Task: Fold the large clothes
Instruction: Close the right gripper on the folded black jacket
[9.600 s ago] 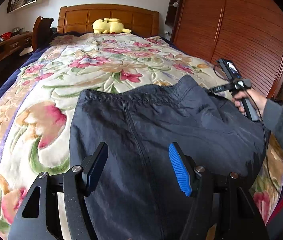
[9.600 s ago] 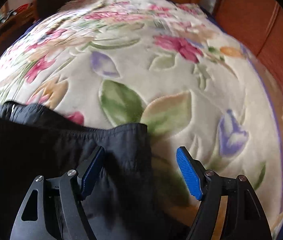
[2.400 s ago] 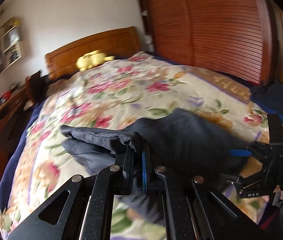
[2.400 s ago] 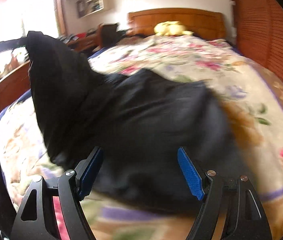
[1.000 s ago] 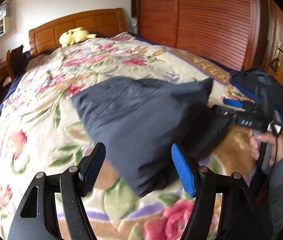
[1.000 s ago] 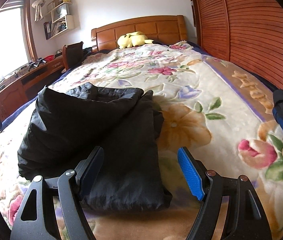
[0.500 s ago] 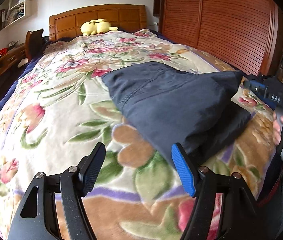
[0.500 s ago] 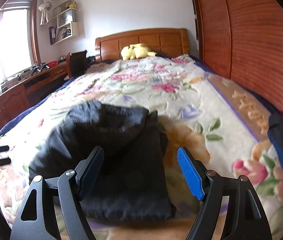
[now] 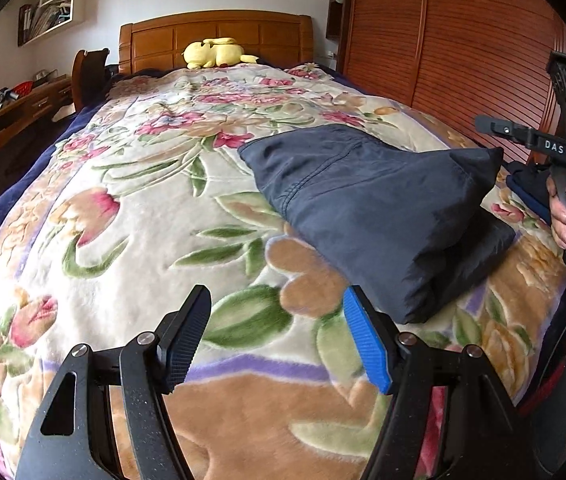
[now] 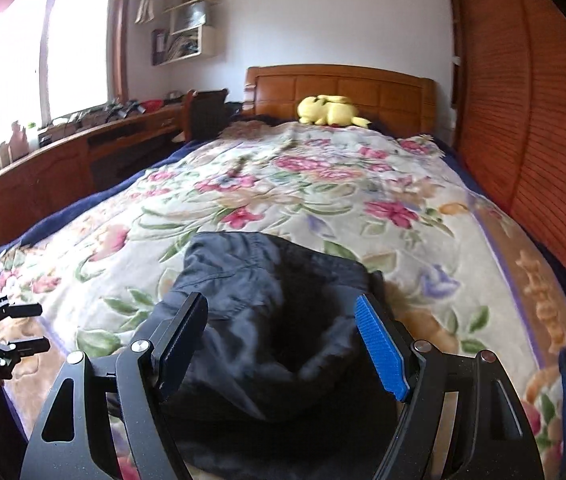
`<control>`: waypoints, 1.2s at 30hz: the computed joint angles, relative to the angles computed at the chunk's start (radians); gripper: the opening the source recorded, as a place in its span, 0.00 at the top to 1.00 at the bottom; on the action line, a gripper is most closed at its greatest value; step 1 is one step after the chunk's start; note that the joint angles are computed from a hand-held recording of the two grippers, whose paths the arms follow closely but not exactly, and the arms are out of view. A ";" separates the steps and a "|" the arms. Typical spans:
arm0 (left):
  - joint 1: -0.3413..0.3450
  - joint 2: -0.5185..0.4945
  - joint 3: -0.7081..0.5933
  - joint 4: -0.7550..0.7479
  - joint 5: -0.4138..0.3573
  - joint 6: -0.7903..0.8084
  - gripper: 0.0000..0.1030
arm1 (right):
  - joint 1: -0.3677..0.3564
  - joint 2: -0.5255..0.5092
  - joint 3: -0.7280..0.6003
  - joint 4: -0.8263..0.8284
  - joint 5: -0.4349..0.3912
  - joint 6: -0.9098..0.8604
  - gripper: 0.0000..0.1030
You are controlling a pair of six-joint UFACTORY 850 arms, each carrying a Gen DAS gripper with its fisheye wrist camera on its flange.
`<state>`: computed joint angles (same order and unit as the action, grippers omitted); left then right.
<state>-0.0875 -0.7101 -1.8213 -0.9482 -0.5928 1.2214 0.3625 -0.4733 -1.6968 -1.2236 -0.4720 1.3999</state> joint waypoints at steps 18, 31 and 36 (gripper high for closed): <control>0.042 -0.026 -0.006 -0.027 -0.016 0.004 0.32 | -0.041 -0.210 -0.238 0.554 -0.098 -0.524 0.24; 0.039 -0.026 -0.005 -0.024 -0.011 0.002 0.31 | -0.079 -0.154 -0.085 0.534 0.122 -0.354 0.37; 0.033 -0.039 -0.026 -0.022 -0.022 0.000 0.31 | -0.065 -0.136 -0.100 0.624 0.126 -0.528 0.90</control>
<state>-0.0544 -0.7495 -1.8474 -0.9706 -0.6144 1.2218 0.2971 -0.6092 -1.7970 -0.5993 -0.3464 0.8715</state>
